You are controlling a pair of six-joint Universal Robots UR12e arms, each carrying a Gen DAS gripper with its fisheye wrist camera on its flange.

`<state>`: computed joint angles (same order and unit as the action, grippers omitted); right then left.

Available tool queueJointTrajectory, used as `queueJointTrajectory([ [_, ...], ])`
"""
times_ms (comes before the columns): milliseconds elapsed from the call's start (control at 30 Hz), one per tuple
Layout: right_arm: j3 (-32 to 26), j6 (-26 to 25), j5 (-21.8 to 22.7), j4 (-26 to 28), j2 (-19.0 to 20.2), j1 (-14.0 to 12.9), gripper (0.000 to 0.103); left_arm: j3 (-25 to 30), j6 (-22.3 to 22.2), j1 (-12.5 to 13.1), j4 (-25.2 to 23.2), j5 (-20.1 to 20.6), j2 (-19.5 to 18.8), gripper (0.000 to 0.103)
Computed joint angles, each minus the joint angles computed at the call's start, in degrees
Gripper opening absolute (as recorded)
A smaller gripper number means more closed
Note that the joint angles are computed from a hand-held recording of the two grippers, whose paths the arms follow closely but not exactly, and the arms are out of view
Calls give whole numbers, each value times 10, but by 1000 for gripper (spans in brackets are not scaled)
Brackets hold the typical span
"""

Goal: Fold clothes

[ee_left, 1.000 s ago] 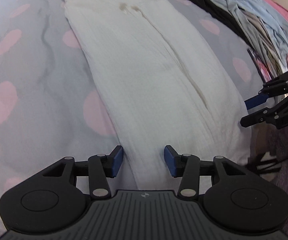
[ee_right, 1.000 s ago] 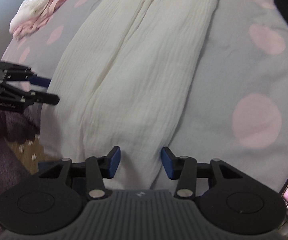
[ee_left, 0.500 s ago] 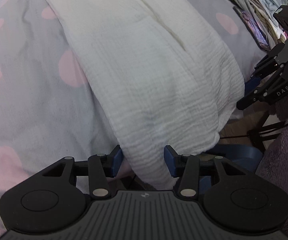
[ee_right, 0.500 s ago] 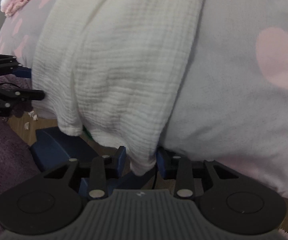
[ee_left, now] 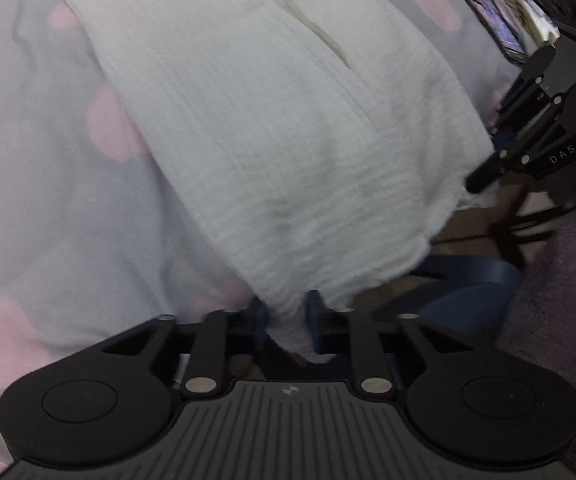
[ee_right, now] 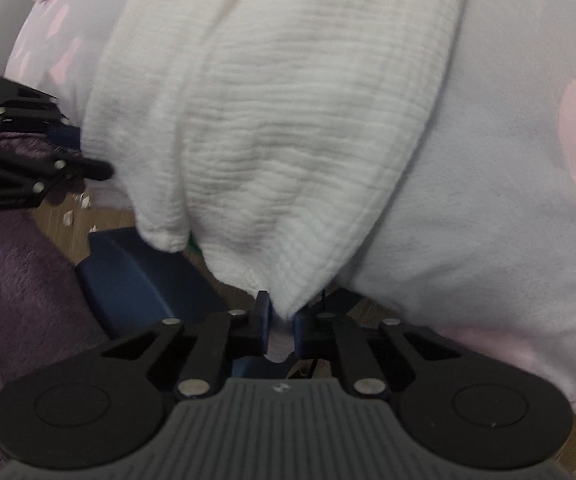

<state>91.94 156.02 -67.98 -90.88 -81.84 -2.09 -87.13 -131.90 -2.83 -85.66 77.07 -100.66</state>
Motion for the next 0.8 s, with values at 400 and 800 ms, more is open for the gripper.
queueJointTrajectory([
  [400, -8, -41, 141, -19, -43, -68, 10, 139, -1, 62, -193, -160, -61, 4],
  [800, -21, 150, 155, -282, -1, -81, 9, 185, -150, 66, -44, -250, -111, 3],
])
